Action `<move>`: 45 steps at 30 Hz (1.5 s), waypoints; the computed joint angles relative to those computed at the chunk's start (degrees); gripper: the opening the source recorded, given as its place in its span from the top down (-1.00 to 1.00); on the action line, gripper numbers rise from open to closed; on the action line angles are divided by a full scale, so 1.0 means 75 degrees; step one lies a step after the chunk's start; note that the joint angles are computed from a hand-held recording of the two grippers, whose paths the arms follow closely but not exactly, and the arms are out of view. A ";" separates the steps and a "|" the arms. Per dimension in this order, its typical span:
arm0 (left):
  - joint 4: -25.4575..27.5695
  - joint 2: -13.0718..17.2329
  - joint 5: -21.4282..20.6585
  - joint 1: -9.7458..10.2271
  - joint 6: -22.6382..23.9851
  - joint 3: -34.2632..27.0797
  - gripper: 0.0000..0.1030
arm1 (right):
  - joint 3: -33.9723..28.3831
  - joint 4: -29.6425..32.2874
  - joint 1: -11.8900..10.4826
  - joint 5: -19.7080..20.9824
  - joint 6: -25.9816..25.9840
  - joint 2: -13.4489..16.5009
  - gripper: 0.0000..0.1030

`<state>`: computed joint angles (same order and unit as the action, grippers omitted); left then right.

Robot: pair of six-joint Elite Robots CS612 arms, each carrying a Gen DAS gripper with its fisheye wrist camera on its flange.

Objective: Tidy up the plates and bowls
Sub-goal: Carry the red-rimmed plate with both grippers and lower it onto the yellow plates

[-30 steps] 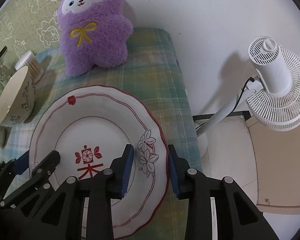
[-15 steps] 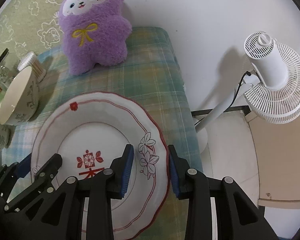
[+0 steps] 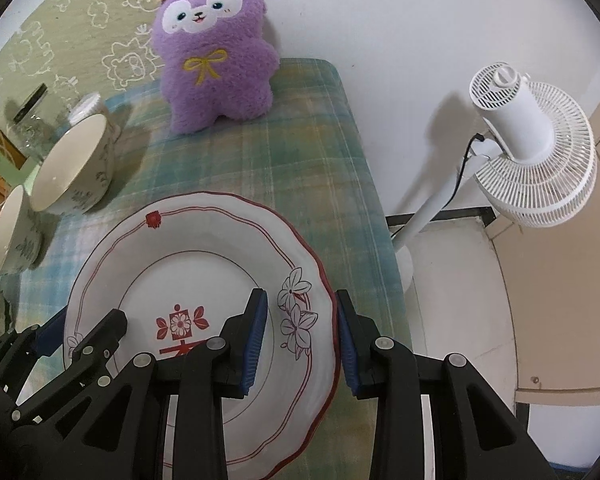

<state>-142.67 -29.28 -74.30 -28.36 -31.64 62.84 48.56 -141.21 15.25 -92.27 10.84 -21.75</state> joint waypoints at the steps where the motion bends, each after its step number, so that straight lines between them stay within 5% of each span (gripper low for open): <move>1: -0.0053 -0.0059 -0.0036 -0.0002 -0.0016 0.0101 0.24 | 0.0147 -0.0090 0.0011 -0.0017 0.0027 -0.0082 0.28; 27: -0.1855 -0.1442 -0.0075 -0.0512 0.0002 0.2786 0.24 | 0.3669 -0.2298 0.0301 -0.0672 0.0815 -0.1896 0.28; 45: -0.2446 -0.1767 -0.0004 -0.0823 0.0078 0.3739 0.24 | 0.5061 -0.2966 0.0452 -0.0947 0.1583 -0.2453 0.28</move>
